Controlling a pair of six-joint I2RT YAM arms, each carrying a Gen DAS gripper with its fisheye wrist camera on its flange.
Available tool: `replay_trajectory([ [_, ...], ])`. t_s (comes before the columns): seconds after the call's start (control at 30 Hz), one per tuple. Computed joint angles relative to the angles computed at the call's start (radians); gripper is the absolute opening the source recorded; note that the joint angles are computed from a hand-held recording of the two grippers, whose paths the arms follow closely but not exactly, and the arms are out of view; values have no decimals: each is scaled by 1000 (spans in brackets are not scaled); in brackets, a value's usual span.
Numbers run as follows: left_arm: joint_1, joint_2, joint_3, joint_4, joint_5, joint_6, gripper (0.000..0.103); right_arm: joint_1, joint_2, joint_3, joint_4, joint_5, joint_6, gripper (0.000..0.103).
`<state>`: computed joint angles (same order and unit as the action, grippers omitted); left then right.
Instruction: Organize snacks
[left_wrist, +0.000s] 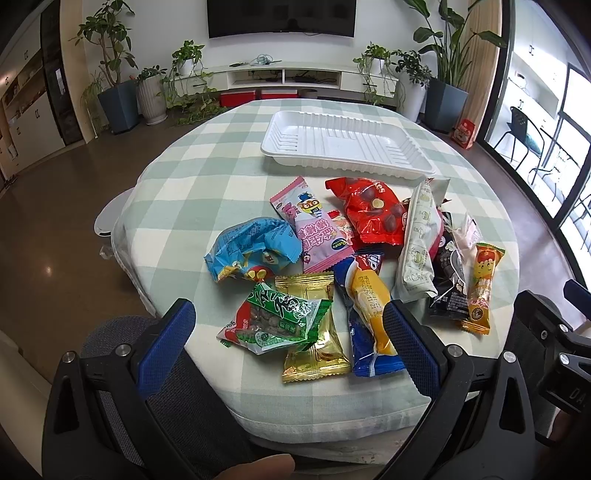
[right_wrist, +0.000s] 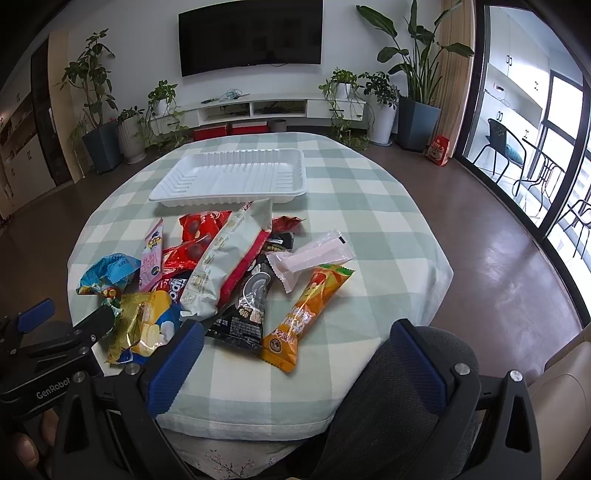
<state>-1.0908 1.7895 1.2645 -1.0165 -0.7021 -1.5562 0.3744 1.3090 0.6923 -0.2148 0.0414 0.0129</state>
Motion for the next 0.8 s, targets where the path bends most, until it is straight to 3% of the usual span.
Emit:
replay_trajectory([
  [0.8, -1, 4, 1, 0, 0, -1, 103, 0, 11, -6, 8, 1, -2, 103],
])
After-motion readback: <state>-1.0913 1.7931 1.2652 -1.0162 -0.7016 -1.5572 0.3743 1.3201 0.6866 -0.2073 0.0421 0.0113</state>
